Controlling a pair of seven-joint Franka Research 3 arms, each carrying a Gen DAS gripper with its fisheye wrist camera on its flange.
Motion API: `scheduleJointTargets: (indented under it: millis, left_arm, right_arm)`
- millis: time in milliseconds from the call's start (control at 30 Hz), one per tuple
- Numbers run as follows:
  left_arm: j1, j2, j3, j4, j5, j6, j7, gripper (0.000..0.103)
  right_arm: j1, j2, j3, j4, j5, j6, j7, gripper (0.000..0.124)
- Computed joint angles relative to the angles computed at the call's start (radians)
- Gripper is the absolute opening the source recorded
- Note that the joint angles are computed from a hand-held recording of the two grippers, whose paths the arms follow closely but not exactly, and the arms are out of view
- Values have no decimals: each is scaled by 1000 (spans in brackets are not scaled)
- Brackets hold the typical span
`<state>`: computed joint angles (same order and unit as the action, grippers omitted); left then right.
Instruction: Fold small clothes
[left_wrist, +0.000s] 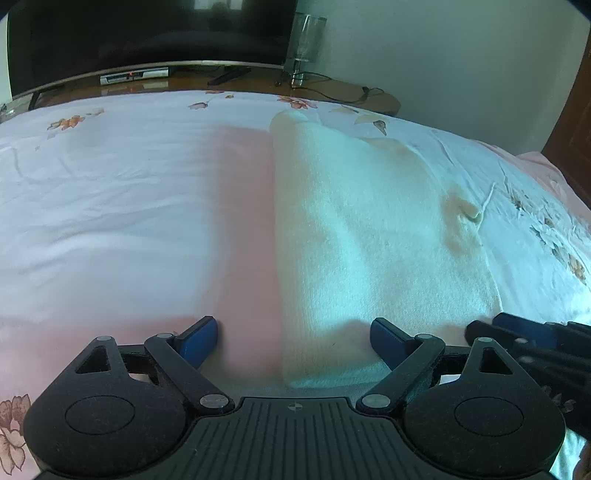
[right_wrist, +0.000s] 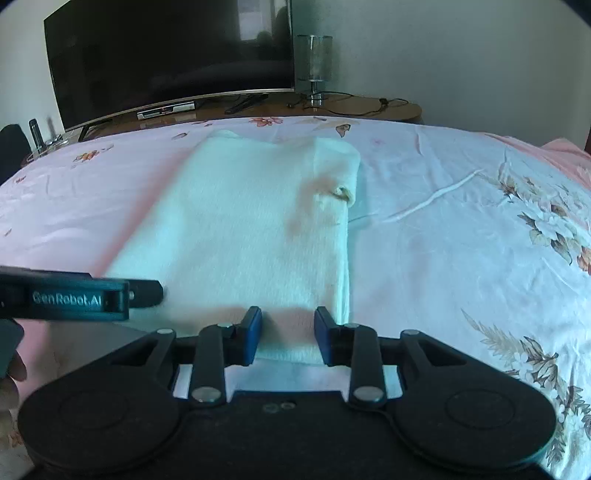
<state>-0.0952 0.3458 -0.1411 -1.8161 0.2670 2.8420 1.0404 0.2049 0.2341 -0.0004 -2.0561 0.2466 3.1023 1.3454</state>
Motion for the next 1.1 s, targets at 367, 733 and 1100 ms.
scheduleJointTargets:
  millis: [367, 733, 1100]
  left_arm:
    - [0, 34, -9, 88, -20, 15, 19, 89]
    - [-53, 166, 50, 294, 58, -51, -69, 89]
    - [-51, 300, 44, 449, 47, -127, -56, 91]
  right_arm:
    - [-122, 8, 141, 56, 230, 34, -139, 38]
    - [-106, 156, 128, 283, 224, -14, -166, 38]
    - [-63, 287, 49, 423, 106, -89, -118, 38]
